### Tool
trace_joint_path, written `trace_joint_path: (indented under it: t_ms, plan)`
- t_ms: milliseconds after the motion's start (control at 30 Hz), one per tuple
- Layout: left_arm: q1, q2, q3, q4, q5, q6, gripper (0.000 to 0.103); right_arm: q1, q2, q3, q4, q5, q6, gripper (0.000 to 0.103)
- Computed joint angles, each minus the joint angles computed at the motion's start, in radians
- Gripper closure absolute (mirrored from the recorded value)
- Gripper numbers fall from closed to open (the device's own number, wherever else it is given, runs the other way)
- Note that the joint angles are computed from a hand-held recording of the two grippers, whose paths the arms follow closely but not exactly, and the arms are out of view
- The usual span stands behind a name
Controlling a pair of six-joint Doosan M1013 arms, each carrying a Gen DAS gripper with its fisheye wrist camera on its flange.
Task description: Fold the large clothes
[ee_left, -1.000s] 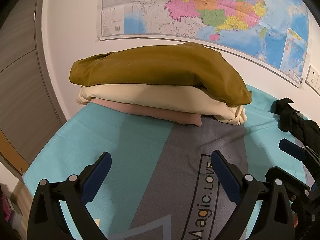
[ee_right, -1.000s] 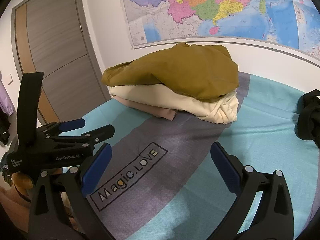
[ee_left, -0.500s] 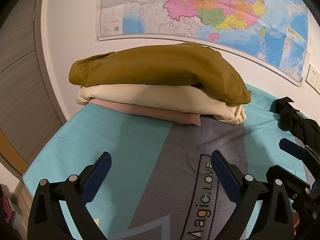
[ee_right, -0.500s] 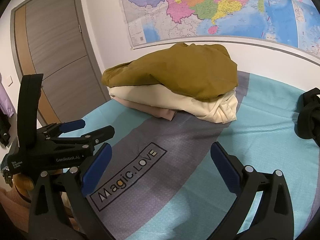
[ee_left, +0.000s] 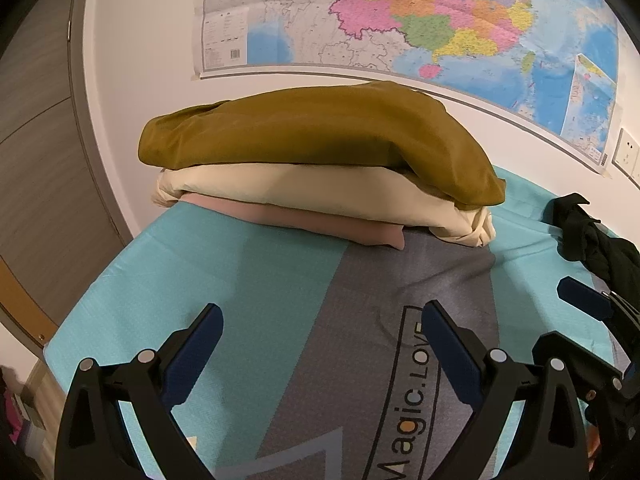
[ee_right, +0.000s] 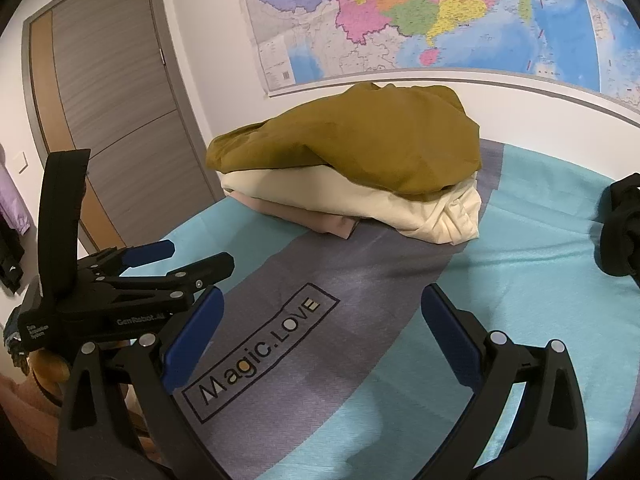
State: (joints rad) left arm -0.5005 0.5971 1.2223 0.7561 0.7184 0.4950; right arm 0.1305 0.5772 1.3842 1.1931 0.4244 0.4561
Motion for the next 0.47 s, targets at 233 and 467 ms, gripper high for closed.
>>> trace_joint_path:
  t_ms: [233, 467]
  plan:
    - [-0.006, -0.001, 0.009, 0.038, -0.039, -0.002, 0.007, -0.006, -0.011, 0.022, 0.056, -0.015, -0.033, 0.006]
    - [-0.002, 0.026, -0.039, -0.207, -0.114, 0.242, 0.007, -0.027, -0.053, 0.09, 0.19, -0.09, -0.127, 0.006]
